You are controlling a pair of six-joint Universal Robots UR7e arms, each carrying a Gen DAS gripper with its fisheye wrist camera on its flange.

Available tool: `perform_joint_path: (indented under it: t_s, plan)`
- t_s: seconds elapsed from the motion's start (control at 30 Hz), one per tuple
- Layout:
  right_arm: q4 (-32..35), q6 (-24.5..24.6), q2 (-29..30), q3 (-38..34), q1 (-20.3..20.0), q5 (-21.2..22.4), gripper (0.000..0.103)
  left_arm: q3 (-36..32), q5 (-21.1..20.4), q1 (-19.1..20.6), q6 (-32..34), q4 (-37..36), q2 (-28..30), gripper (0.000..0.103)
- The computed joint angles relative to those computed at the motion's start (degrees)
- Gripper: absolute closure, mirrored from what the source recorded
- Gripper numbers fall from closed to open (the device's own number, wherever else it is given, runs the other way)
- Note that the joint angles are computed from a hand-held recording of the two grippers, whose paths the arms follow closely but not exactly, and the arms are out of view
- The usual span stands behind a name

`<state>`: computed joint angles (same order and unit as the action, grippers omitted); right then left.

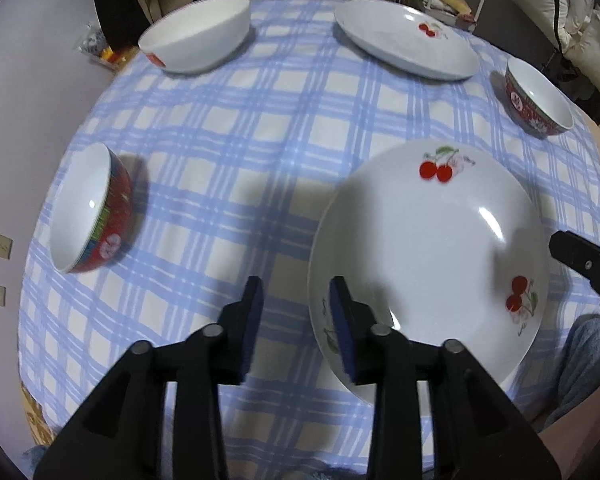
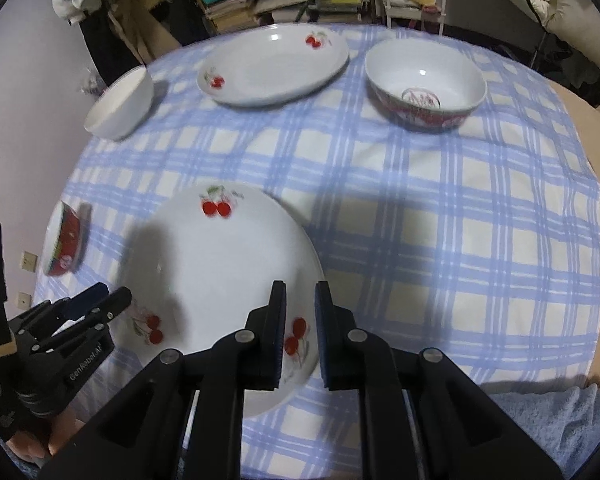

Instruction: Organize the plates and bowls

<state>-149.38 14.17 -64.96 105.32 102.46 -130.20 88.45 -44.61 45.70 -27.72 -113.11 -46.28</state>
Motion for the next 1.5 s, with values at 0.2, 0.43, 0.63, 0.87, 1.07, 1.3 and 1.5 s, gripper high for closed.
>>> perform_joint_path:
  t_s: [0.2,0.43,0.63,0.87,1.07,1.3,1.5]
  plan:
    - [-8.83,-5.47,0.89,-0.32,0.74,-1.92,0.041,-0.27,6.21,-1.92,1.16,-3.45,0.91,0.034]
    - [-16.42,-12.07,4.65,-4.02,0.68,-5.71,0.014,-5.57,9.09,-0.60,5.35,-6.39,4.78,0.025]
    - [-21.75,-16.78,6.66,-7.48,-0.28,-4.85,0.008,-12.41,8.48,0.63,7.26,-6.97,8.31,0.023]
    - [-17.50,-20.51,9.99,-16.00,-1.33,-5.10,0.008,-23.71,5.71,3.26,6.20,-4.68,13.92,0.023]
    - [-15.71,-27.68,13.89,-24.55,-2.86,-3.72,0.008,-31.17,4.68,4.61,10.21,-3.71,18.02,0.023]
    - [-4.66,-29.63,17.95,-35.43,-6.15,-1.21,0.008,-41.27,6.04,5.33,18.59,-4.58,25.65,0.023]
    - [4.13,-27.25,19.89,-41.35,-8.64,3.01,0.008,-55.84,4.12,6.74,16.53,4.67,34.09,0.023]
